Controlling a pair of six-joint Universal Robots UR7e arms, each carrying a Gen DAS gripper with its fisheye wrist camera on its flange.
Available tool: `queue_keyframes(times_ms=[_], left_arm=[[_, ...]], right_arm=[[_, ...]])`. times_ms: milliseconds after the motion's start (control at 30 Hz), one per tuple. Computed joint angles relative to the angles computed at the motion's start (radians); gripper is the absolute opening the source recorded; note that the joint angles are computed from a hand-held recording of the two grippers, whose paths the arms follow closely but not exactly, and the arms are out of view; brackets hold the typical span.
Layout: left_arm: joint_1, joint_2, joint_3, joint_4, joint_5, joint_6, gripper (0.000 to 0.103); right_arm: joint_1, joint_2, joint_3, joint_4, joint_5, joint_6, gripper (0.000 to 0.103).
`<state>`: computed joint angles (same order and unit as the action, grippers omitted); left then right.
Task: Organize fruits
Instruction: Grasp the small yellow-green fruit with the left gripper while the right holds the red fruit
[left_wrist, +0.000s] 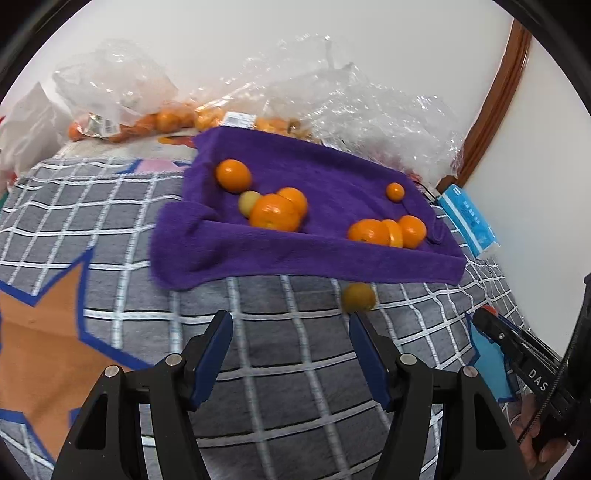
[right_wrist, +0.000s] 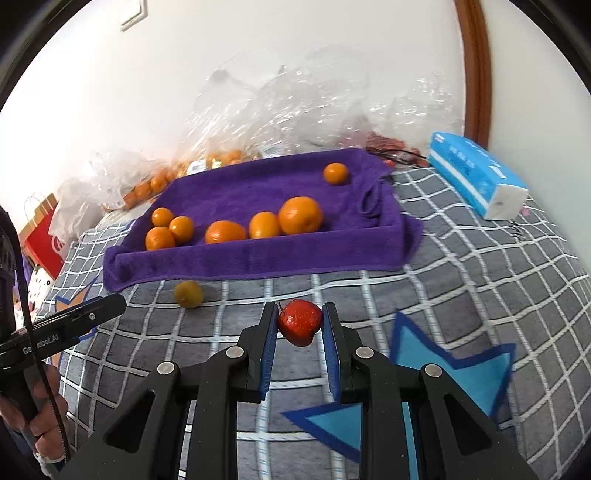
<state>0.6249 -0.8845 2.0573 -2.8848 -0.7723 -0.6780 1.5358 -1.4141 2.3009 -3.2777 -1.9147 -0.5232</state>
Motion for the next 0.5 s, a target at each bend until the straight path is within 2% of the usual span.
queue_keyframes(times_ms=[167, 267, 433, 500], left_arm=[[0.017, 0.043, -0.049, -0.009, -0.065, 0.025, 0.063], [0.016, 0.078, -0.083, -0.004, -0.065, 0.042, 0.062], [0.028, 0.122, -0.134, 0.035, -0.08, 0.035, 0.047], [0.023, 0.138, -0.149, 0.045, -0.054, 0.034, 0.044]], right_arm=[[-0.028, -0.031, 0.01, -0.008, 0.012, -0.023, 0.024], [-0.042, -0.037, 0.012, -0.007, 0.015, -0.029, 0.024], [-0.061, -0.046, 0.014, -0.013, 0.016, -0.04, 0.024], [-0.068, -0.052, 0.013, -0.007, 0.021, -0.039, 0.024]])
